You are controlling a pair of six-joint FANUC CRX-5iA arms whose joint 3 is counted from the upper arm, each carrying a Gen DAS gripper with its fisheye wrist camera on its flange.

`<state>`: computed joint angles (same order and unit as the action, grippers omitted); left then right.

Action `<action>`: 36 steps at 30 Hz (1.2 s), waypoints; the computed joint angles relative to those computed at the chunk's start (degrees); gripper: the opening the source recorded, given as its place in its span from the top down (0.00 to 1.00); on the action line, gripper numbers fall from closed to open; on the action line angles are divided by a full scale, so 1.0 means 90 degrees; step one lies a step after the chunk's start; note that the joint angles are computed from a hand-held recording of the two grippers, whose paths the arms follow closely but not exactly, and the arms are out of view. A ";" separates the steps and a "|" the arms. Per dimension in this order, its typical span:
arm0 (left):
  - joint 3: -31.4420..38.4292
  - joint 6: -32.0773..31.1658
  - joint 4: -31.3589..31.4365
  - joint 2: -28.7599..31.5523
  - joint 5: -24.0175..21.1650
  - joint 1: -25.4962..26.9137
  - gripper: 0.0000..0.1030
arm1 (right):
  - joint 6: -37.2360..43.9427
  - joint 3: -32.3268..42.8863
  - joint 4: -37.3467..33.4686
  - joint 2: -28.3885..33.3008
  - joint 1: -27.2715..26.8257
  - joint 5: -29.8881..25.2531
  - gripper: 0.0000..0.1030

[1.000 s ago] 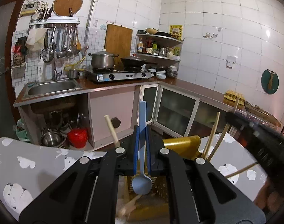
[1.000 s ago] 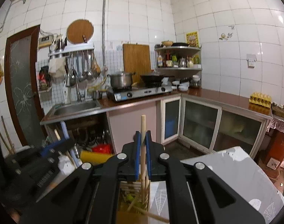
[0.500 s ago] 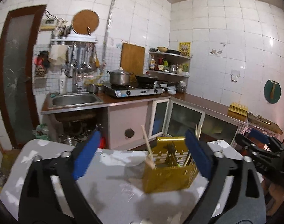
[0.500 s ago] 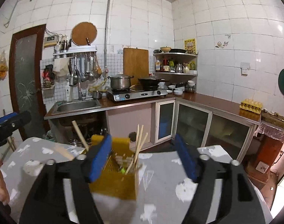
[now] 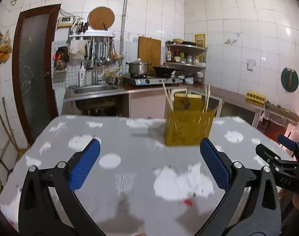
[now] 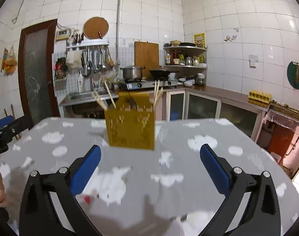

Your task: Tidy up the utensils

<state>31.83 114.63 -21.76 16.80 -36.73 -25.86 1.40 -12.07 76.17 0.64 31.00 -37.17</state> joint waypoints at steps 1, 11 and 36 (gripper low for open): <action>-0.0166 0.0136 -0.0112 -0.0080 0.0038 -0.0029 0.05 | -0.0080 -0.0112 0.0076 -0.0030 0.0026 0.0003 0.04; -0.0937 0.1864 -0.2329 -0.0445 0.0284 -0.0672 0.05 | -0.1069 -0.0846 0.1069 -0.0211 -0.0061 0.0000 0.04; -0.1094 0.2964 -0.3303 -0.0522 0.0273 -0.0893 0.05 | -0.1868 -0.1185 0.2182 -0.0334 -0.0072 -0.0252 0.04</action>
<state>21.98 141.31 -51.49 12.09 -34.28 -33.90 -15.41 -22.73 95.81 -2.37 30.36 -39.44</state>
